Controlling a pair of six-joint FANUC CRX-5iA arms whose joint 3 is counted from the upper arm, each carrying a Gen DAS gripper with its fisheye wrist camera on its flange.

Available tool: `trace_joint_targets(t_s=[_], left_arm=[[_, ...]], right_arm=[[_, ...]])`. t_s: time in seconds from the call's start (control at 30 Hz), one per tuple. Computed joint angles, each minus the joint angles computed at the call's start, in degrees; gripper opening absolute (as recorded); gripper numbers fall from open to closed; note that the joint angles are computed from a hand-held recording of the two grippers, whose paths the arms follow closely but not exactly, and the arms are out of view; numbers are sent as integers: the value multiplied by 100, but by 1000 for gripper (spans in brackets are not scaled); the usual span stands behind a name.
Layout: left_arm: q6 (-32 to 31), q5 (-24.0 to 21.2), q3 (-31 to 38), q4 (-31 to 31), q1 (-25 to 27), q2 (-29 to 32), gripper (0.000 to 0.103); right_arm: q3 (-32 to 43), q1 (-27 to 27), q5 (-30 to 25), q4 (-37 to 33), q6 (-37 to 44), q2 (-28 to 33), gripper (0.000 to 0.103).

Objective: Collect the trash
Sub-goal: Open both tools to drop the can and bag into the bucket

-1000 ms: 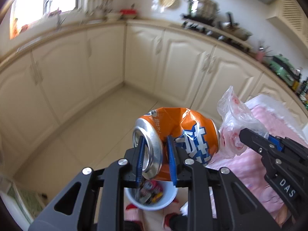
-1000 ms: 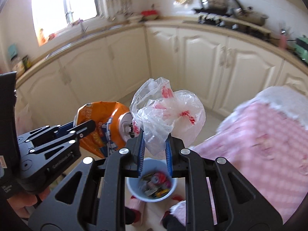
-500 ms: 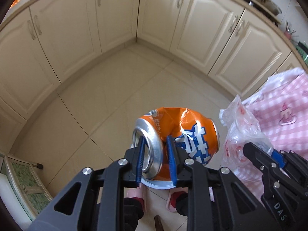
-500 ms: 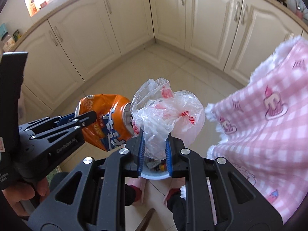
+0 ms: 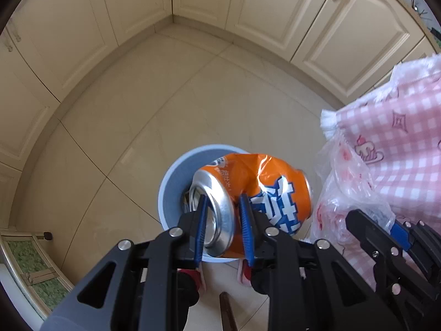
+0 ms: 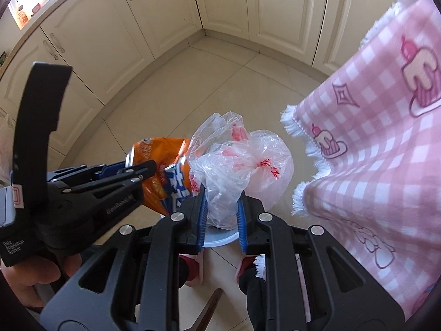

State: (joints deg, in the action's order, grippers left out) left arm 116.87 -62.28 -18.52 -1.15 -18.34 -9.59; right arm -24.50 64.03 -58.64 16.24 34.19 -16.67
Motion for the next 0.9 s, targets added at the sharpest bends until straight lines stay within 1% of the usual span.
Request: trace_joint_targets(t_s=[0.07, 0.1, 0.13, 0.17, 0.3, 0.37, 0.47, 0.63, 0.8, 0.9], left_arm=[[-185, 88, -102, 247, 103, 28, 23], [-227, 108, -142, 288, 133, 19, 29], [-215, 90, -129, 262, 121, 38, 39], [-174, 69, -103, 170, 86, 32, 40], [-155, 31, -120, 208, 123, -17, 41], [-125, 1, -162, 185, 150, -130, 41], [-12, -54, -223, 102, 195, -321, 46], [82, -212, -282, -4, 293, -606, 47], [-8, -259, -382, 40, 522, -842, 48], [-75, -266, -445, 71, 657, -944, 49]], right_arm=[[-5, -42, 30, -71, 50, 33, 19], [-6, -53, 42, -95, 59, 47, 19], [-8, -72, 56, -123, 78, 66, 19], [-2, -77, 56, -153, 98, 78, 19], [47, -130, 76, -235, 175, 145, 19], [62, -158, 111, -266, 214, 179, 19], [97, -201, 148, -353, 312, 222, 19], [143, -235, 264, -521, 476, 340, 19], [240, -258, 350, -650, 652, 474, 19], [345, -304, 402, -766, 785, 571, 22]])
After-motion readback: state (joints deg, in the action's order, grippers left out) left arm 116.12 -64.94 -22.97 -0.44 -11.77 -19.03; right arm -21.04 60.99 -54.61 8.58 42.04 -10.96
